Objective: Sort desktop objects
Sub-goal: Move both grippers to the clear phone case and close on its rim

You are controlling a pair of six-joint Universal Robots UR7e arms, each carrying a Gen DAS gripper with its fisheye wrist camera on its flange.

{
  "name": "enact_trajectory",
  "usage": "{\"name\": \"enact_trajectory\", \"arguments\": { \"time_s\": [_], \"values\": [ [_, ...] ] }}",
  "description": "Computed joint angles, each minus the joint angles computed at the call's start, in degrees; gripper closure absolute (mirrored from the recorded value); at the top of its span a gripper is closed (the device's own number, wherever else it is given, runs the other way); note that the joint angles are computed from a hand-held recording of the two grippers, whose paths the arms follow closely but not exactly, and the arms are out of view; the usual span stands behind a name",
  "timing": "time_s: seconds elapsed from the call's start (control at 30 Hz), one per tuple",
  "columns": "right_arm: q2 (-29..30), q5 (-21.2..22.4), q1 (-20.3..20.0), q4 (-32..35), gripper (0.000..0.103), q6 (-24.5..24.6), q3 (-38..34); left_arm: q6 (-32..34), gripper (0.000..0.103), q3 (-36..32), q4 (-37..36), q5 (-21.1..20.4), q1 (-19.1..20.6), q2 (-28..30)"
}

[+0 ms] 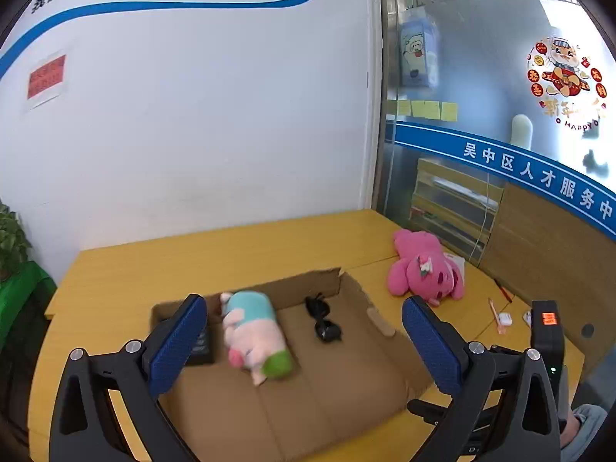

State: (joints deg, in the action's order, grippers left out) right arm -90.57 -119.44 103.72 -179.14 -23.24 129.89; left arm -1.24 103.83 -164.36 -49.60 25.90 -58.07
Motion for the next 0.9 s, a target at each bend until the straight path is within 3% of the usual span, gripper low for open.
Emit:
{"name": "enact_trajectory", "arguments": {
  "time_s": [0.13,0.3,0.53,0.73,0.9],
  "values": [
    [-1.05,-0.40,0.84,3.00,0.023,6.00,4.26,-6.06,0.000,7.86,4.66,3.52,-1.42,-7.40],
    [0.43,3.68,-0.09,7.95,0.023,14.04,7.66,-16.37,0.000,16.34,13.05,6.45,0.27,-13.62],
    [1.93,12.66,-2.79,11.62,0.023,21.06,9.03,-21.66,0.002,22.11,17.15,2.18,5.80,-15.72],
    [6.67,11.83,-2.28,10.24,0.023,23.42,8.95,-22.46,0.020,21.42,17.38,-2.02,11.57,-12.35],
    [12.70,8.91,-0.19,7.35,0.028,21.25,8.61,-23.00,0.039,21.20,19.05,-4.58,14.09,-10.36]
  ]
}}
